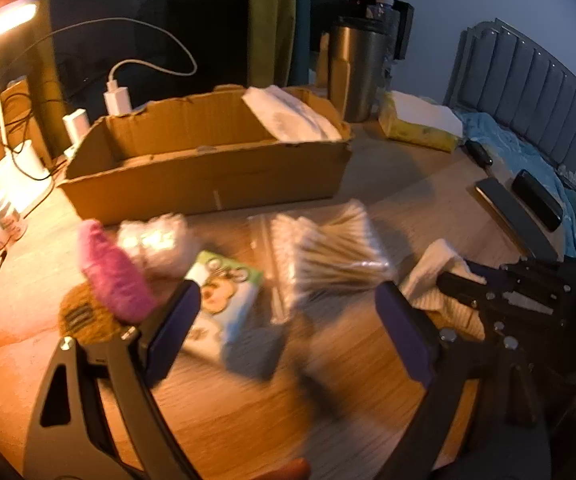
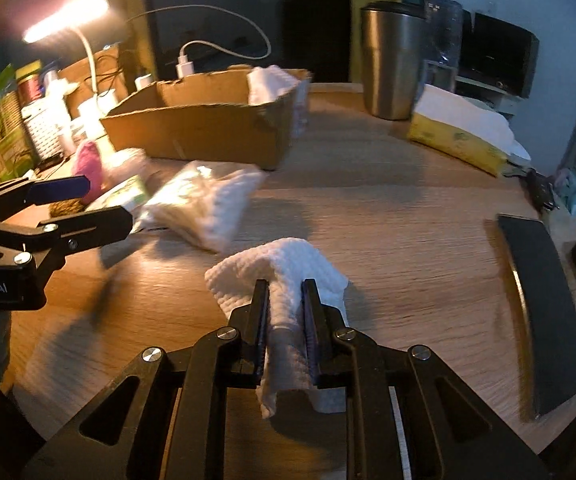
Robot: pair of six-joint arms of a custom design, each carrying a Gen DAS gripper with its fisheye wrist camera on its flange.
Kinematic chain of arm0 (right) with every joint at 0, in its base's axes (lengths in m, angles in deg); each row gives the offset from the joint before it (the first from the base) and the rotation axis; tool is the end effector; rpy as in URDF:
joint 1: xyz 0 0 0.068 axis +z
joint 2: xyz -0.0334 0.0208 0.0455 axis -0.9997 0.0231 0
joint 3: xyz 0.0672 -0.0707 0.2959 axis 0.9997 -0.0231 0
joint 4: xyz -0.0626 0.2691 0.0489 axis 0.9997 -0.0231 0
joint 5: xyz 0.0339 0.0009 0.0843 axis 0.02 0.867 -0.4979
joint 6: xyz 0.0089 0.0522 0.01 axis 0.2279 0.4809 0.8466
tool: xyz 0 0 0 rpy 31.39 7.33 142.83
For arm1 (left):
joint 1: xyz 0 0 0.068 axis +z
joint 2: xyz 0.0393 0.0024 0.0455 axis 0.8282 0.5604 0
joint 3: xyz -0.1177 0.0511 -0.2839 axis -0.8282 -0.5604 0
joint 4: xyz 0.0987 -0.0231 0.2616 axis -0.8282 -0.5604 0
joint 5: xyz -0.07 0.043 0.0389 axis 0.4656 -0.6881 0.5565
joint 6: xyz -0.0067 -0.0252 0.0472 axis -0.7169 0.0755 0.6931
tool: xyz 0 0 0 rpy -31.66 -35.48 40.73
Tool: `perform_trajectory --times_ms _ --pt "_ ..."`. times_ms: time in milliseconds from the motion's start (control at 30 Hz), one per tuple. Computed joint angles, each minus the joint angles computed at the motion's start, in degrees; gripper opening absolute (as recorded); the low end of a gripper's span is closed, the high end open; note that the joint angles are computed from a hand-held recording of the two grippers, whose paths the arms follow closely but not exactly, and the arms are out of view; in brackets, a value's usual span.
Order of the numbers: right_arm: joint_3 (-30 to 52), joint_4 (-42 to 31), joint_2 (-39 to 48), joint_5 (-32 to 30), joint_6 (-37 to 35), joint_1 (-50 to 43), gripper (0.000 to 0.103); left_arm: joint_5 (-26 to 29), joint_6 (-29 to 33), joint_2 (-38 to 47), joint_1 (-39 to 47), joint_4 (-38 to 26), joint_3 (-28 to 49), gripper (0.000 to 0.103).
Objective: Organize soft objects
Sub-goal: 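Close the right gripper on the white cloth while the left tool approaches the cotton swab bag, then close the left gripper on the bag of cotton swabs while the right gripper holds the cloth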
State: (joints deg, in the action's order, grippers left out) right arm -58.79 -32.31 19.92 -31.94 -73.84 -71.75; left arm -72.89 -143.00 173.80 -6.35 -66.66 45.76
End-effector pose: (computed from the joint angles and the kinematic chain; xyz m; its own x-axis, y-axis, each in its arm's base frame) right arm 0.2109 0.0766 0.0790 -0.5542 -0.4798 -0.6802 -0.6853 0.7268 0.0457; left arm 0.1551 -0.2466 0.0917 -0.7116 -0.1764 -0.6801 -0.1774 0.9817 -0.0690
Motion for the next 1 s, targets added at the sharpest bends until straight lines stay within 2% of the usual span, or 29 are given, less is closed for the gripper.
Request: perform_trajectory --times_ms 467,833,1000 --pt "6.3 -5.7 4.3 -6.9 -7.2 -9.9 0.017 5.0 5.6 8.1 6.7 4.7 7.4 0.09" --pt "8.6 -8.4 5.8 -10.7 -8.4 -12.0 0.017 6.9 7.9 12.9 8.9 1.2 13.1 0.093" --pt "8.9 -9.0 5.9 -11.6 -8.4 -12.4 0.017 7.3 7.9 13.4 9.2 1.3 13.2 0.092"
